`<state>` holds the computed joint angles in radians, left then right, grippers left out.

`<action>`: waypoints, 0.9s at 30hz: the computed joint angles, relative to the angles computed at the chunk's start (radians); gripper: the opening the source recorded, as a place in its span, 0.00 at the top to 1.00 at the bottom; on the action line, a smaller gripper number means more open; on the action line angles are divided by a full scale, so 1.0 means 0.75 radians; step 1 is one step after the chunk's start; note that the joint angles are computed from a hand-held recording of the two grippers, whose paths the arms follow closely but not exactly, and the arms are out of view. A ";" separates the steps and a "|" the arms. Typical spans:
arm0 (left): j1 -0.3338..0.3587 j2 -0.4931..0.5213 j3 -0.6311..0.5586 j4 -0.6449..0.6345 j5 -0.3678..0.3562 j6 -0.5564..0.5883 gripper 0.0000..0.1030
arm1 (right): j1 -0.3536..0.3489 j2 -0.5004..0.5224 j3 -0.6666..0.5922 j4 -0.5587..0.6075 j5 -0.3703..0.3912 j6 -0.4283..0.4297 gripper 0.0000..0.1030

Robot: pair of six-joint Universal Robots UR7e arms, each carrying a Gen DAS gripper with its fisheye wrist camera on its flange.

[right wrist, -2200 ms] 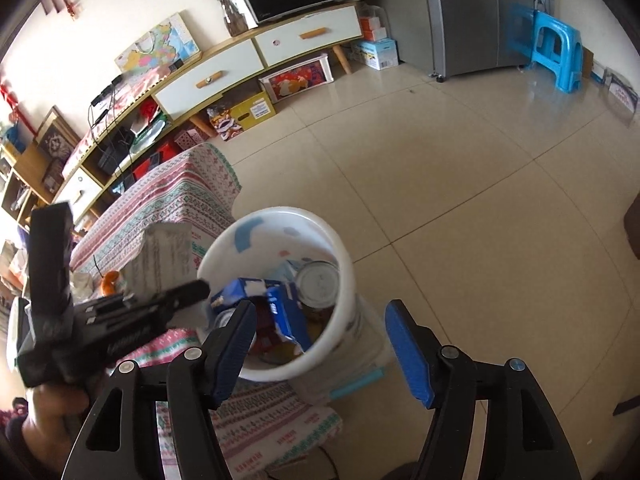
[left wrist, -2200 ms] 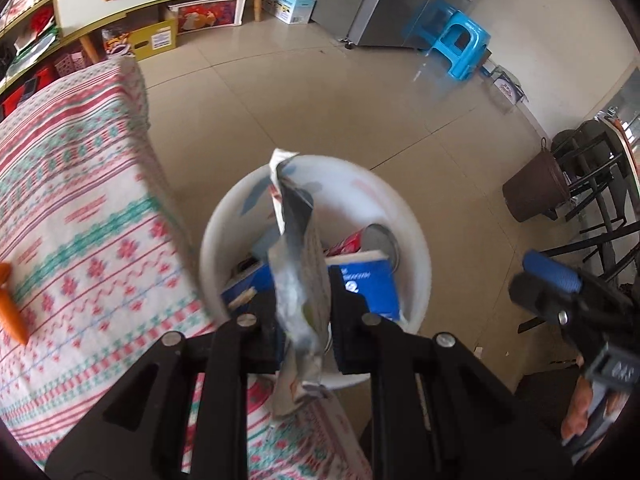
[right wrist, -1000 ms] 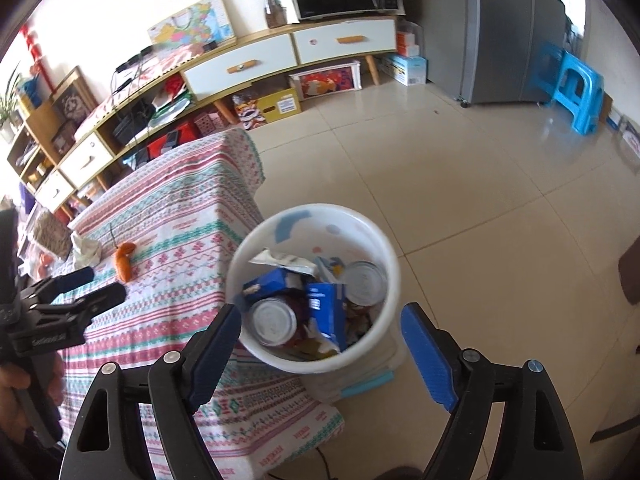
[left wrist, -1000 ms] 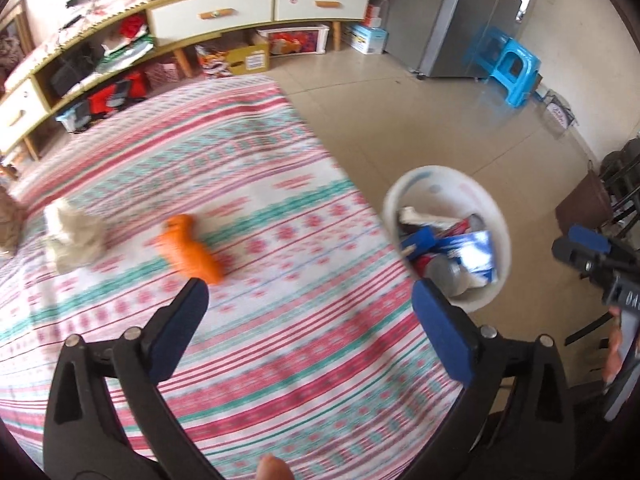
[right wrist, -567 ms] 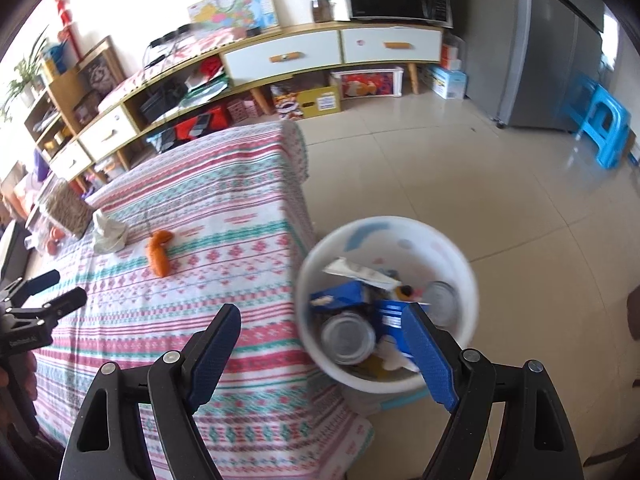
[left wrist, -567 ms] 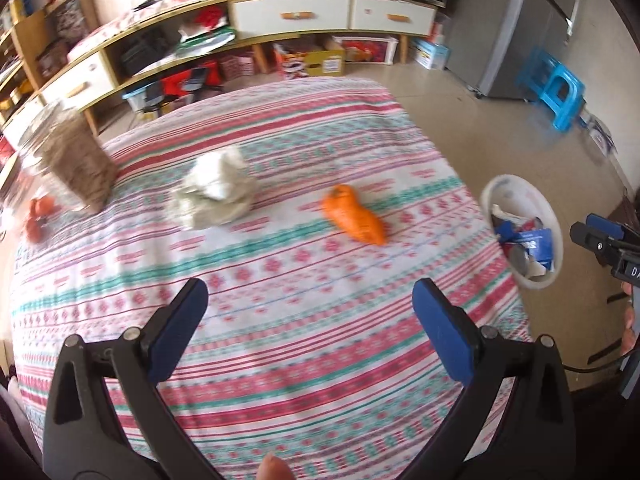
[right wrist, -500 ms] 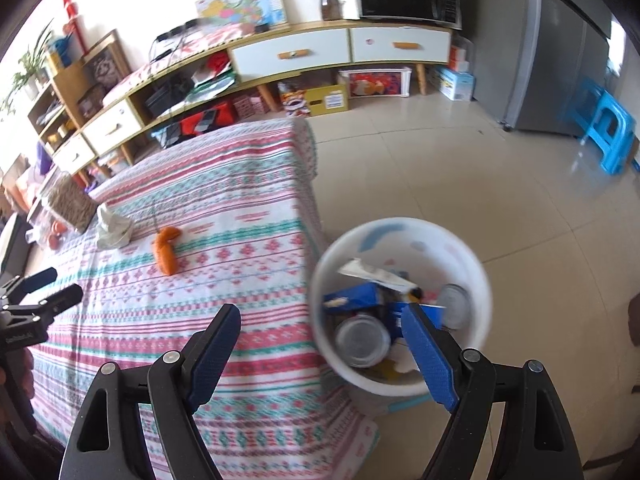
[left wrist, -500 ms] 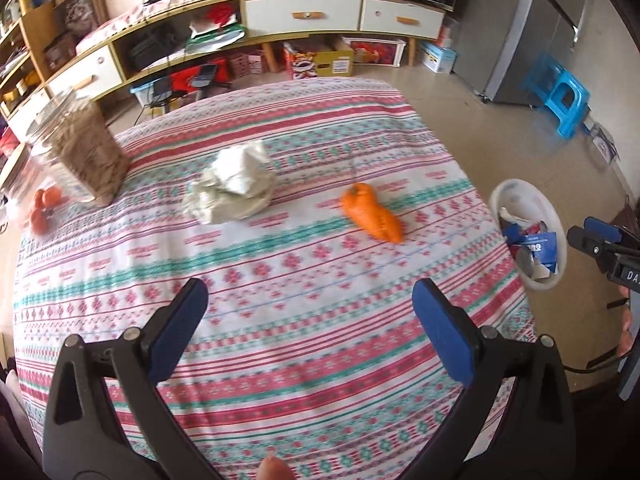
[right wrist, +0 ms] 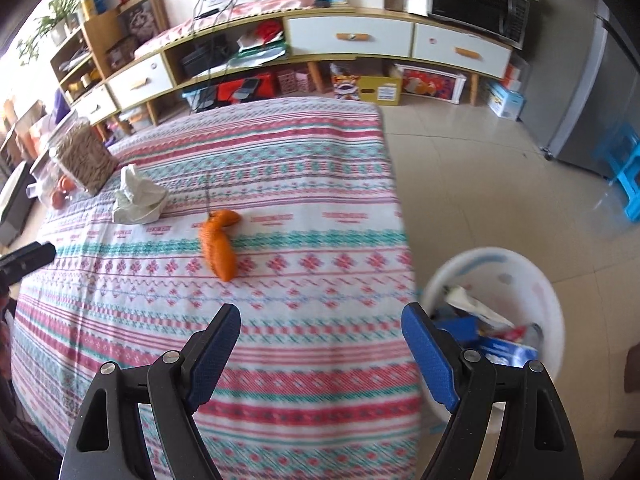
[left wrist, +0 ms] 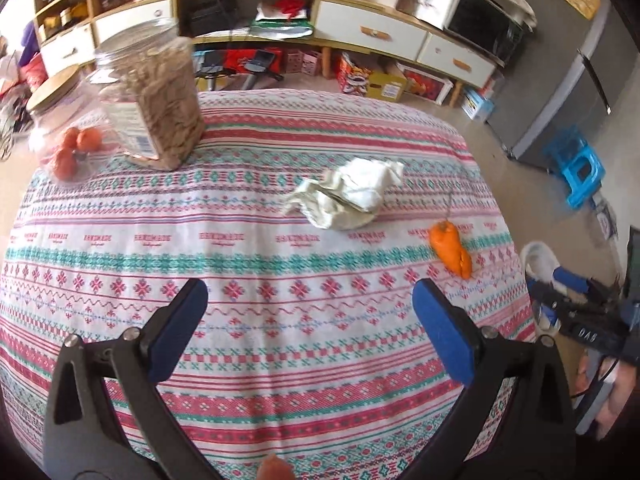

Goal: Collect trash
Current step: 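Move both open tools back over the table toward the orange peel, then grasp the orange peel with the right tool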

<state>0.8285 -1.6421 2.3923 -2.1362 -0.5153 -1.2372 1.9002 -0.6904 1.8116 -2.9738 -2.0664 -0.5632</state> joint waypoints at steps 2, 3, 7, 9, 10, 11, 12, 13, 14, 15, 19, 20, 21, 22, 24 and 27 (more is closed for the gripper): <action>0.009 -0.033 0.005 0.068 0.020 -0.076 0.01 | 0.013 0.033 -0.023 0.005 0.007 -0.006 0.18; 0.015 -0.045 0.004 0.115 0.031 -0.121 0.01 | 0.020 0.053 -0.037 0.008 0.010 -0.016 0.18; 0.048 -0.076 0.009 0.178 0.047 -0.197 0.01 | 0.036 0.129 -0.083 -0.012 -0.006 -0.067 0.18; 0.063 -0.080 0.009 0.186 0.052 -0.203 0.01 | 0.038 0.169 -0.111 -0.014 -0.003 -0.081 0.18; 0.070 -0.080 0.006 0.191 0.054 -0.205 0.01 | 0.039 0.181 -0.121 -0.010 0.001 -0.084 0.18; 0.077 -0.077 -0.001 0.207 0.055 -0.214 0.01 | 0.039 0.197 -0.134 -0.004 0.013 -0.091 0.18; 0.082 -0.077 -0.009 0.242 0.060 -0.241 0.01 | 0.038 0.212 -0.147 -0.004 0.027 -0.100 0.19; 0.085 -0.079 -0.008 0.241 0.065 -0.242 0.01 | 0.038 0.223 -0.155 -0.007 0.035 -0.107 0.19; 0.089 -0.079 -0.006 0.225 0.068 -0.233 0.01 | 0.039 0.239 -0.167 -0.006 0.041 -0.117 0.19; 0.090 -0.079 -0.007 0.223 0.068 -0.233 0.01 | 0.040 0.254 -0.178 -0.002 0.043 -0.125 0.20; 0.103 -0.068 -0.003 0.173 0.060 -0.196 0.01 | 0.046 0.304 -0.217 0.022 0.044 -0.140 0.36; 0.105 -0.065 -0.008 0.179 0.055 -0.200 0.01 | 0.048 0.317 -0.230 0.028 0.039 -0.135 0.40; 0.108 -0.065 -0.010 0.182 0.052 -0.203 0.01 | 0.050 0.333 -0.244 0.030 0.032 -0.128 0.44; 0.111 -0.065 -0.011 0.168 0.050 -0.199 0.01 | 0.051 0.347 -0.256 0.028 0.026 -0.126 0.48; 0.115 -0.069 -0.007 0.138 0.047 -0.197 0.01 | 0.055 0.369 -0.274 0.016 0.021 -0.121 0.53; 0.122 -0.064 -0.001 0.085 0.050 -0.172 0.01 | 0.061 0.393 -0.293 0.000 0.025 -0.121 0.55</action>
<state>0.9199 -1.6902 2.3912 -2.0725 -0.4780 -1.3659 1.9457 -0.3957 1.5921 -2.9734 -2.0479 -0.6541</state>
